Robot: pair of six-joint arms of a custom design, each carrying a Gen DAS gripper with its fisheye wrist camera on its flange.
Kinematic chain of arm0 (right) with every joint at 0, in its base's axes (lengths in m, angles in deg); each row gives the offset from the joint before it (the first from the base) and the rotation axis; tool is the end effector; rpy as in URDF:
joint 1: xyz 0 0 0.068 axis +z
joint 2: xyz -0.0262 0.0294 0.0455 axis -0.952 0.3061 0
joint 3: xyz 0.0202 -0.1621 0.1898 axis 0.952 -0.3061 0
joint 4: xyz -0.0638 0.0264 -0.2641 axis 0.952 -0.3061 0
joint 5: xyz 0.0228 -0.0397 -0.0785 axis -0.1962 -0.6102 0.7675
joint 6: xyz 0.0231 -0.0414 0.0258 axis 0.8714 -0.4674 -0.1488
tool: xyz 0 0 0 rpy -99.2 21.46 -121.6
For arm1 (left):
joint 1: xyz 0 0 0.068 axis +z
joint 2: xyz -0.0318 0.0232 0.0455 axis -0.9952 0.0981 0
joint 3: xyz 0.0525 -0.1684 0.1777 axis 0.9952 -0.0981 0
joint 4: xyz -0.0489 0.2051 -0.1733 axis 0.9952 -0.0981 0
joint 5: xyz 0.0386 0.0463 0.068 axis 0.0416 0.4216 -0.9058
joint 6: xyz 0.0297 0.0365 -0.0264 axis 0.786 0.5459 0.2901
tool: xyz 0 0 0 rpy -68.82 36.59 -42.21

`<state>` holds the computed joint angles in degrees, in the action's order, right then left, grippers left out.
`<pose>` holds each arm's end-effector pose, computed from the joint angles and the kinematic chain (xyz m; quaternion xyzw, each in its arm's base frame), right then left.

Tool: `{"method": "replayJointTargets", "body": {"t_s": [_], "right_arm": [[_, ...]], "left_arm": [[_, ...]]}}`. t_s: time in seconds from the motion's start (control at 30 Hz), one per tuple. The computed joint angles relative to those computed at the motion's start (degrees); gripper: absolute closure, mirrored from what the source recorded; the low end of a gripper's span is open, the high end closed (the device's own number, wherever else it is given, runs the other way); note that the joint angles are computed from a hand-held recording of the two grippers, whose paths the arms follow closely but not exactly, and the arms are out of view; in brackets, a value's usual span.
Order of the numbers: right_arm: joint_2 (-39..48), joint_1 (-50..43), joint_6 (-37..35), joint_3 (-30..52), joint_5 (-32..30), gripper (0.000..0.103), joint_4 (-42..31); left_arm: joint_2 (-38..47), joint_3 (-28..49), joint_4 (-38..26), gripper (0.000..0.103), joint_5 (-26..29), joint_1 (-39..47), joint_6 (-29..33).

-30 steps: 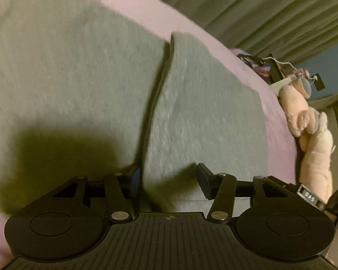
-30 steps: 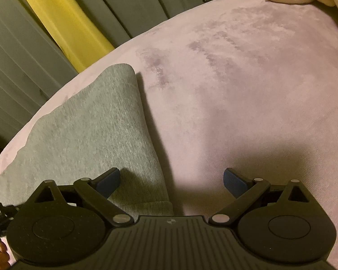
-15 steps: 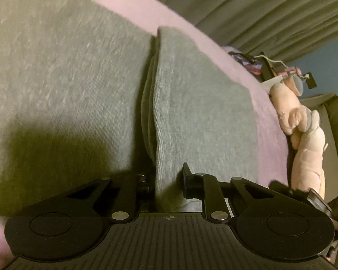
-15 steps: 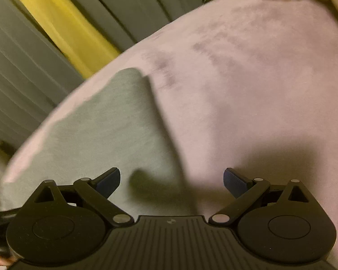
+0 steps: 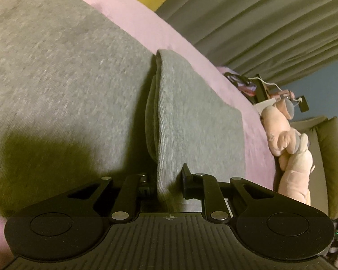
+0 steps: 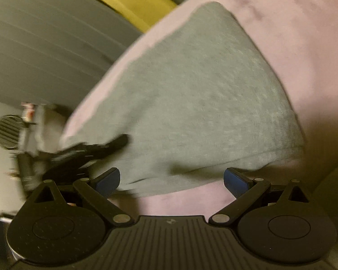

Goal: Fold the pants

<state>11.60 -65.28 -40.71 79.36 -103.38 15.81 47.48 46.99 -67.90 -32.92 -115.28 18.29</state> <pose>0.2143 0.0422 0.1461 0.1367 0.9240 0.3024 0.1902 0.2684 -0.1706 0.1038 -0.1199 0.9048 -0.3433 0.2214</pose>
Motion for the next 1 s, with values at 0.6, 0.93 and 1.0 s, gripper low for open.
{"method": "replayJointTargets", "body": {"t_s": [0.6, 0.93, 1.0], "right_arm": [[-12.9, 9.14, -14.83, -0.36, 34.91, 0.016, -1.8], [4.72, 9.35, -14.4, -0.94, 30.6, 0.031, 14.7], [3.49, 7.86, -13.63, -1.87, 28.58, 0.029, 14.35]], "left_arm": [[-0.59, 6.29, -11.93, 0.079, -13.4, -0.18, 8.07], [15.44, 24.75, -16.83, 0.049, -10.6, 1.16, 12.77], [19.43, 29.25, -18.31, 0.049, -8.33, 1.9, 11.78]]}}
